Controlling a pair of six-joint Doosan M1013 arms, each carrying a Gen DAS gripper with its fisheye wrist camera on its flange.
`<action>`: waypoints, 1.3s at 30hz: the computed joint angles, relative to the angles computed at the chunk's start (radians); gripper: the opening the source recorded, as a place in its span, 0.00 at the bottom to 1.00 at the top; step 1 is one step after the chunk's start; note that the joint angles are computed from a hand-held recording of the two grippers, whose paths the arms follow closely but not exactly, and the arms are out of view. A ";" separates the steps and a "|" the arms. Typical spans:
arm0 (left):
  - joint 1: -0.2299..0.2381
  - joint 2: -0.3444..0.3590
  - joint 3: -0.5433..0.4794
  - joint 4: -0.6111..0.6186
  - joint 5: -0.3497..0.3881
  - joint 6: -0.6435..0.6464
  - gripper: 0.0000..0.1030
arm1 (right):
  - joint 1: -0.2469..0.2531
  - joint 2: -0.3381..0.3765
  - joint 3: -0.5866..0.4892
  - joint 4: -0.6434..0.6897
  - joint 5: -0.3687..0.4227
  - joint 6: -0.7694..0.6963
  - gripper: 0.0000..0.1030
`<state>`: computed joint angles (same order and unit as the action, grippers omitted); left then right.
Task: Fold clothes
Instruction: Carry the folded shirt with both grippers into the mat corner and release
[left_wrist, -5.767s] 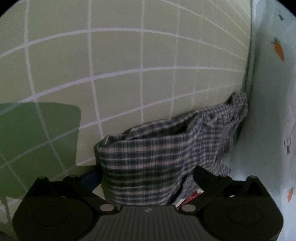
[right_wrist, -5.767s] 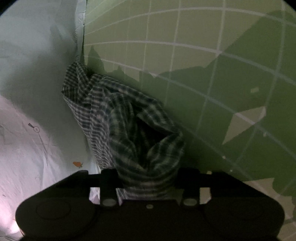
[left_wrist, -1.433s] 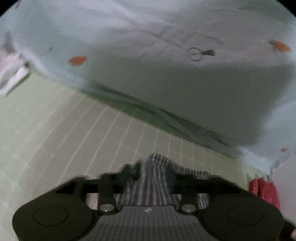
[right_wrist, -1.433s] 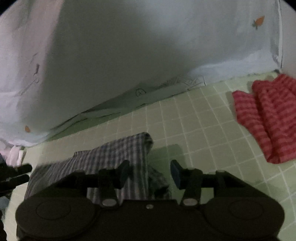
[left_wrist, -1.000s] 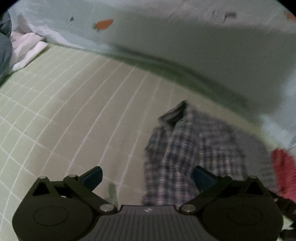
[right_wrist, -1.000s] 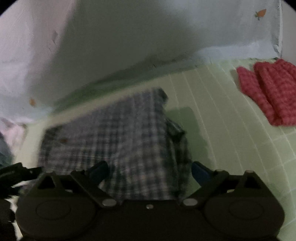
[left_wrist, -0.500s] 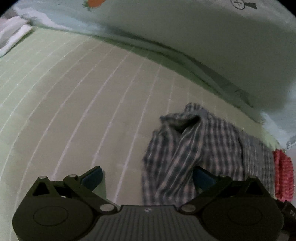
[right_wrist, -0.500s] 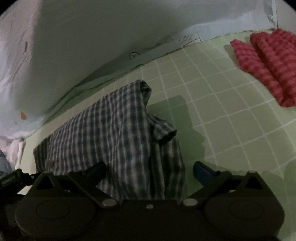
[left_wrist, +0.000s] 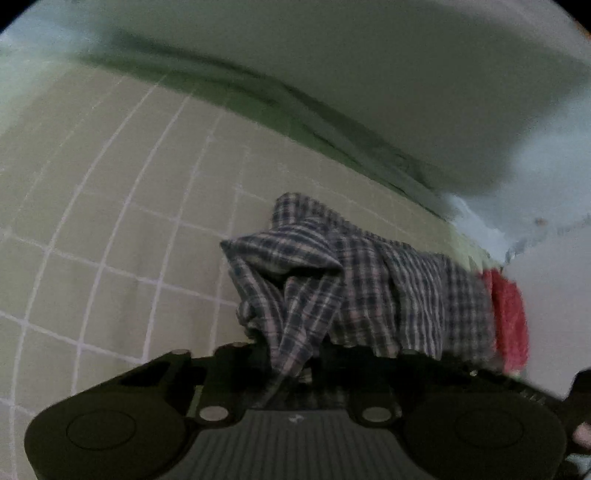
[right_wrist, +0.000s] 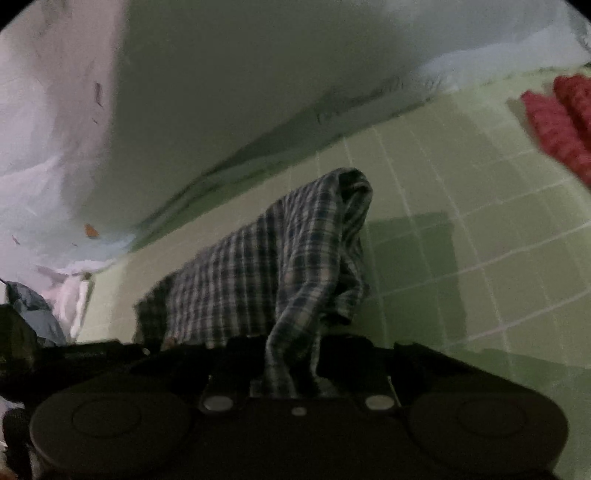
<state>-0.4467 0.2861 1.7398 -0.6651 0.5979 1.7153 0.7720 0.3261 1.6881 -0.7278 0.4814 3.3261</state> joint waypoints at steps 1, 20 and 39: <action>-0.008 -0.011 0.006 -0.005 -0.001 0.006 0.18 | 0.007 -0.012 0.008 -0.026 0.005 0.030 0.15; -0.325 -0.149 0.010 0.134 -0.119 -0.228 0.15 | 0.081 -0.416 0.320 -0.299 0.196 0.245 0.14; -0.469 0.244 -0.491 0.839 -0.117 -0.828 0.63 | -0.379 -0.413 0.340 -0.403 0.196 -0.266 0.85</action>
